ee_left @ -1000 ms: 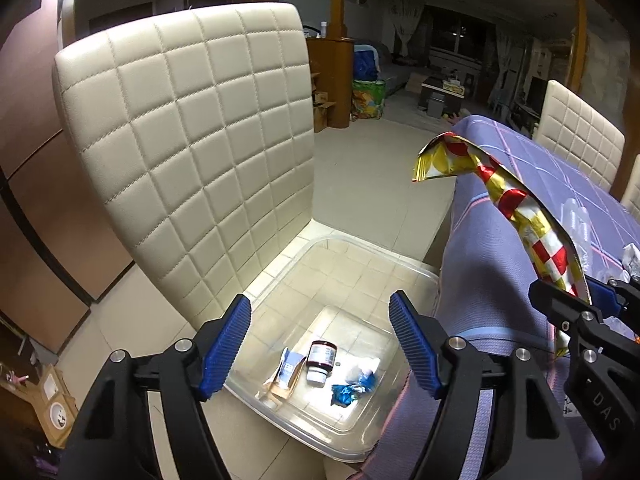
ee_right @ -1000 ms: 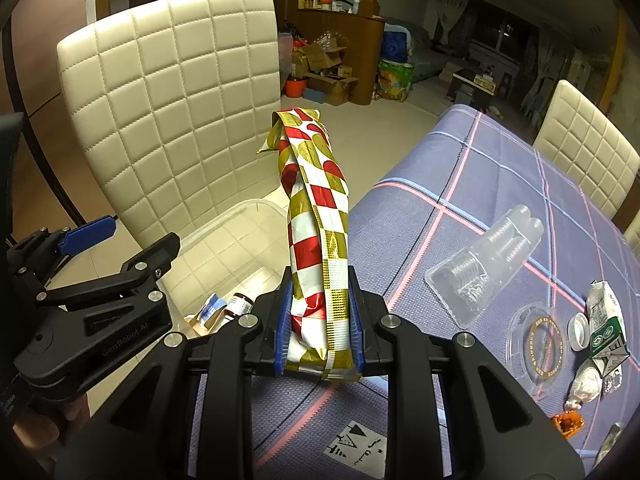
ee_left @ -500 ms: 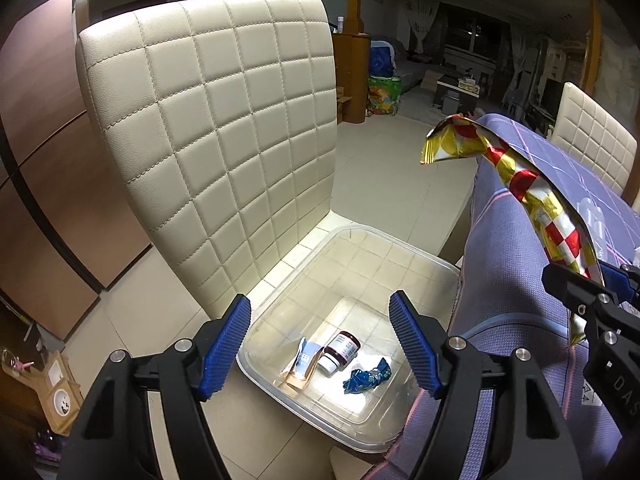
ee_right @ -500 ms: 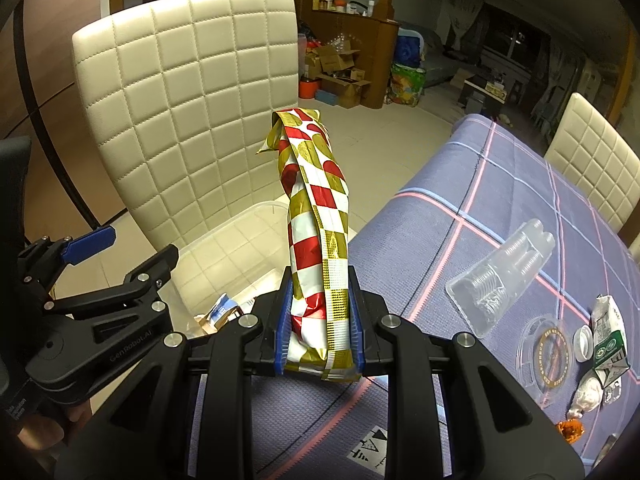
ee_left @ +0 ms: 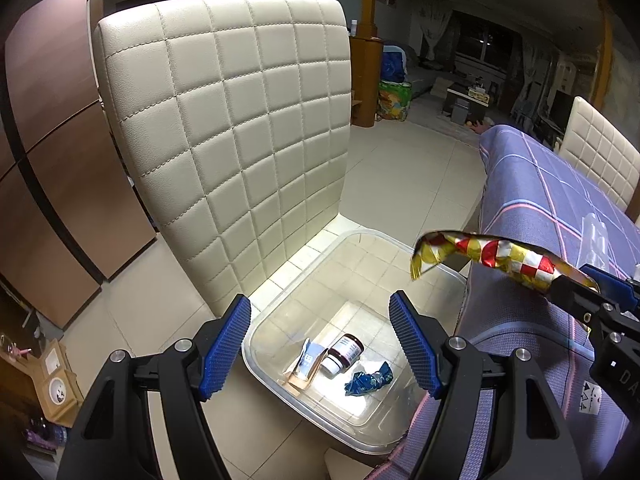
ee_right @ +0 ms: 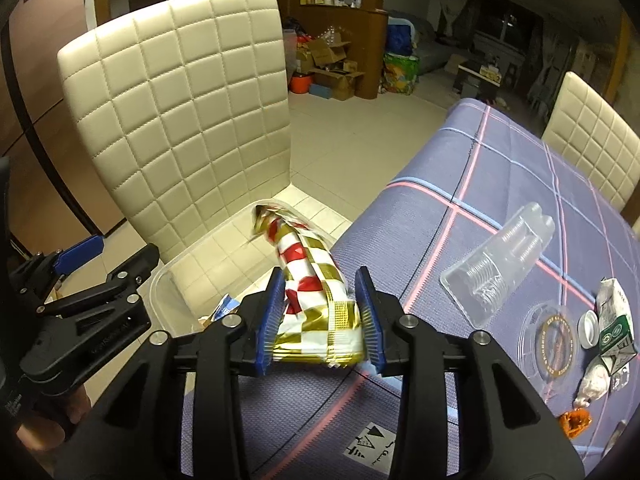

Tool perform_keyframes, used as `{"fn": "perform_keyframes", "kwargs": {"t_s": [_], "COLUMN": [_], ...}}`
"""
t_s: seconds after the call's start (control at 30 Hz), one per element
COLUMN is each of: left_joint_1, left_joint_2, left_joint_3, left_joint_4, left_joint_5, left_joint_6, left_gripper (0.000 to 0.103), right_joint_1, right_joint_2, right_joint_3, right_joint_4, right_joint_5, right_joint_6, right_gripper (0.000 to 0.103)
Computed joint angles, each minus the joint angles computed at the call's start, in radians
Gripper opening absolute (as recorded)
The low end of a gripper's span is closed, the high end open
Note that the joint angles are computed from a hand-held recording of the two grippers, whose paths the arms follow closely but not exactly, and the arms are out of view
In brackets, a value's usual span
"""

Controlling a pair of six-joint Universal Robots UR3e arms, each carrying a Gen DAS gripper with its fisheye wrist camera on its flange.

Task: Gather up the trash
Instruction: 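Lower the checkered wrapper into the bin and open the right gripper, then grasp the clear cup stack with the left gripper while the right grasps the white tissue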

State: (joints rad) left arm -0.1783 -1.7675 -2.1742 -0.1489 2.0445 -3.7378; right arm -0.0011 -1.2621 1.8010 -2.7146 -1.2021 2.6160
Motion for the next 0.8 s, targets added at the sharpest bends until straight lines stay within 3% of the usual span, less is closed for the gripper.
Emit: {"fn": "perform_keyframes", "kwargs": {"t_s": [0.33,0.8], "left_joint_1": [-0.041,-0.184], "left_joint_2": [-0.001,-0.067], "left_joint_3": [0.028,0.202], "left_joint_4": [-0.024,-0.085], "left_joint_5": [0.015,0.003], "left_joint_6": [0.0,0.016], "left_gripper": [0.07,0.07], "right_joint_1": [-0.031,-0.212], "right_joint_2": [-0.057,-0.181], "right_joint_3": [0.065,0.194], "right_joint_4": [-0.041,-0.016], "right_joint_5": [0.031,0.093], "right_joint_6": [-0.002,-0.04], "right_gripper": [0.057,0.057]}}
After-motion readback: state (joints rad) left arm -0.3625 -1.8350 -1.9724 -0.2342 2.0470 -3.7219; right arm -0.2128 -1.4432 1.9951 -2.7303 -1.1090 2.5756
